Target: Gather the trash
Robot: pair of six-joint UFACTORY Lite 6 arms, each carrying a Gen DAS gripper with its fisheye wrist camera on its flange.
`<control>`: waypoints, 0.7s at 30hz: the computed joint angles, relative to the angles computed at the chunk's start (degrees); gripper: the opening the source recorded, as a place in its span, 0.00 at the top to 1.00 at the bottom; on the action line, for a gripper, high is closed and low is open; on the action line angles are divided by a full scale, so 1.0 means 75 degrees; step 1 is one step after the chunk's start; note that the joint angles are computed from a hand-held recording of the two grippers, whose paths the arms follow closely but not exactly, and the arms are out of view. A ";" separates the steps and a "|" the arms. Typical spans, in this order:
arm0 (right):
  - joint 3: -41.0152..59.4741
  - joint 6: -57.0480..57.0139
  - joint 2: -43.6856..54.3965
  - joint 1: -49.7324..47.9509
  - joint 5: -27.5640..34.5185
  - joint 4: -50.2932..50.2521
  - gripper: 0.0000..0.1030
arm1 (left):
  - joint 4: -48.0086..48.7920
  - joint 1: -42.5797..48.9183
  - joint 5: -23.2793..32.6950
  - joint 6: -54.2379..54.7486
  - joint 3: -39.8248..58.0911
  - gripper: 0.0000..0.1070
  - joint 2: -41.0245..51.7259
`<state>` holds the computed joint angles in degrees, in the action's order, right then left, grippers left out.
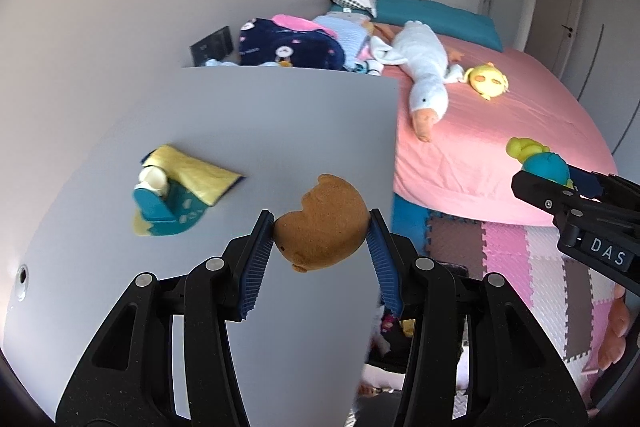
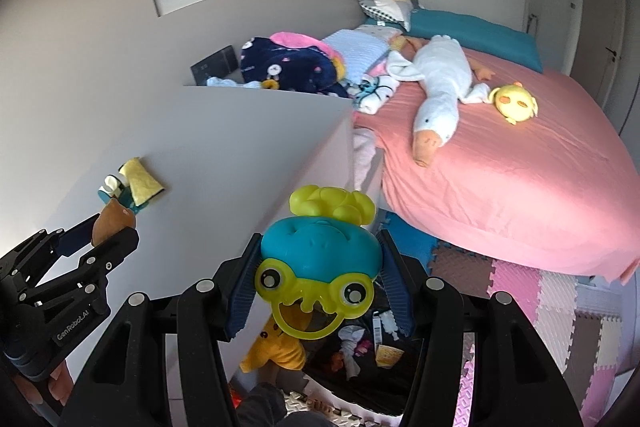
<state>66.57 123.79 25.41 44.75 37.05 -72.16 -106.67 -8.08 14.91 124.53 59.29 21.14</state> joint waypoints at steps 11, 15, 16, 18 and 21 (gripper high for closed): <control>-0.1745 0.0848 -0.1171 -0.0238 0.0000 -0.0325 0.44 | -0.0934 -0.1174 -0.0248 0.0742 -0.0147 0.56 0.0104; -0.2297 0.1143 -0.1506 -0.0379 -0.0064 -0.0457 0.44 | -0.1173 -0.1581 -0.0315 0.0921 -0.0153 0.56 0.0182; -0.2444 0.1238 -0.1585 -0.0431 -0.0092 -0.0511 0.44 | -0.1290 -0.1685 -0.0335 0.1019 -0.0165 0.56 0.0191; -0.2665 0.1395 -0.1704 -0.0494 -0.0126 -0.0595 0.44 | -0.1316 -0.1820 -0.0356 0.1036 -0.0142 0.56 0.0233; -0.2921 0.1643 -0.1802 -0.0621 -0.0201 -0.0754 0.44 | -0.1628 -0.2143 -0.0436 0.1316 -0.0151 0.56 0.0275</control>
<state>44.67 136.12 11.89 40.09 35.54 -77.81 -118.88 -24.15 11.64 134.40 58.16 23.20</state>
